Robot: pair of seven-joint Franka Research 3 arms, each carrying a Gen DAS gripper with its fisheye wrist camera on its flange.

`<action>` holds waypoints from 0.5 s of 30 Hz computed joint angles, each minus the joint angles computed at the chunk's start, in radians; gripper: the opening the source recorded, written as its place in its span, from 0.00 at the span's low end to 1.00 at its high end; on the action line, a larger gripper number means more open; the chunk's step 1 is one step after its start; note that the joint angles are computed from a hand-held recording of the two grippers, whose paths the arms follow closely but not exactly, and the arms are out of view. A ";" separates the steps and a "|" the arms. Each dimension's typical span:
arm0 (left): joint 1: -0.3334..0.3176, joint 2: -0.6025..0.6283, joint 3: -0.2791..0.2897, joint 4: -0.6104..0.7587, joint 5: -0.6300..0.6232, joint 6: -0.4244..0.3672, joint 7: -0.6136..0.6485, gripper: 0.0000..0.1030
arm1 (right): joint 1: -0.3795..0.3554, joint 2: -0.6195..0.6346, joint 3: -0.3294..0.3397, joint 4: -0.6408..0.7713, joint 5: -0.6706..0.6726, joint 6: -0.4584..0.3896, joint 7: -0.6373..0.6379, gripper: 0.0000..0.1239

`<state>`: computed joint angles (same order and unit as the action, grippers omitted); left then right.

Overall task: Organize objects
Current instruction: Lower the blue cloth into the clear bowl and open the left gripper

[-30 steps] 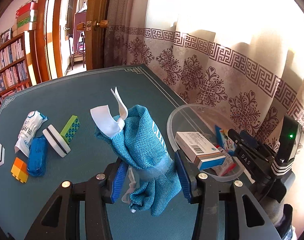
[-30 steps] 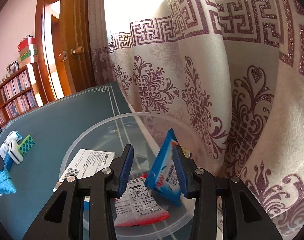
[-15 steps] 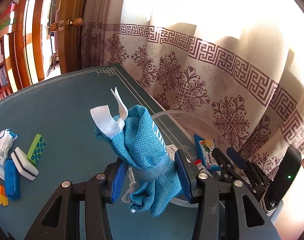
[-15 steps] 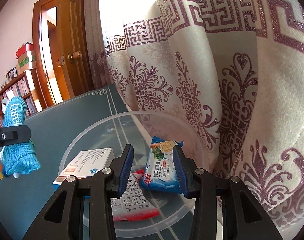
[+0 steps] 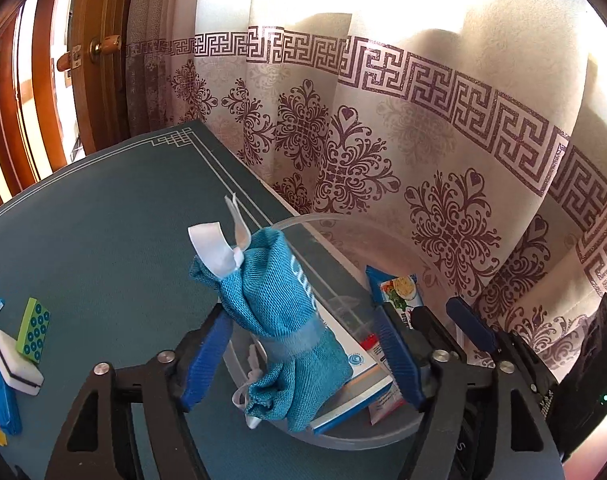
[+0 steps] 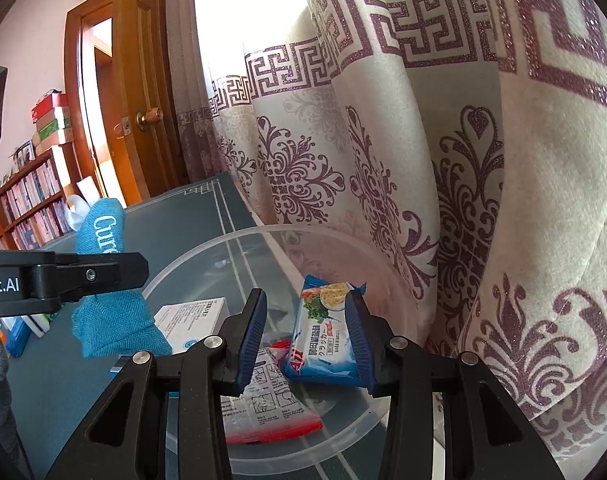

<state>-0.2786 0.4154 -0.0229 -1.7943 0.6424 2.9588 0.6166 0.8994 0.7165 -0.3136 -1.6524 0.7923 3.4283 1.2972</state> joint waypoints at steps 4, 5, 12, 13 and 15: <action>0.018 0.004 -0.019 -0.008 -0.024 0.029 0.031 0.82 | 0.011 0.004 -0.012 0.004 0.007 -0.001 -0.001 0.34; 0.016 0.003 -0.016 -0.014 -0.025 0.041 0.033 0.83 | 0.014 0.006 -0.017 0.008 0.010 -0.005 0.000 0.34; -0.001 -0.009 0.010 -0.038 -0.034 0.071 0.027 0.86 | 0.027 0.015 -0.034 0.014 0.005 -0.009 0.015 0.34; -0.007 -0.014 0.017 -0.045 -0.029 0.073 0.019 0.86 | 0.028 0.015 -0.036 0.015 0.005 -0.010 0.016 0.34; -0.022 -0.026 0.036 -0.062 -0.012 0.076 -0.004 0.87 | 0.029 0.014 -0.037 0.014 0.003 -0.010 0.019 0.34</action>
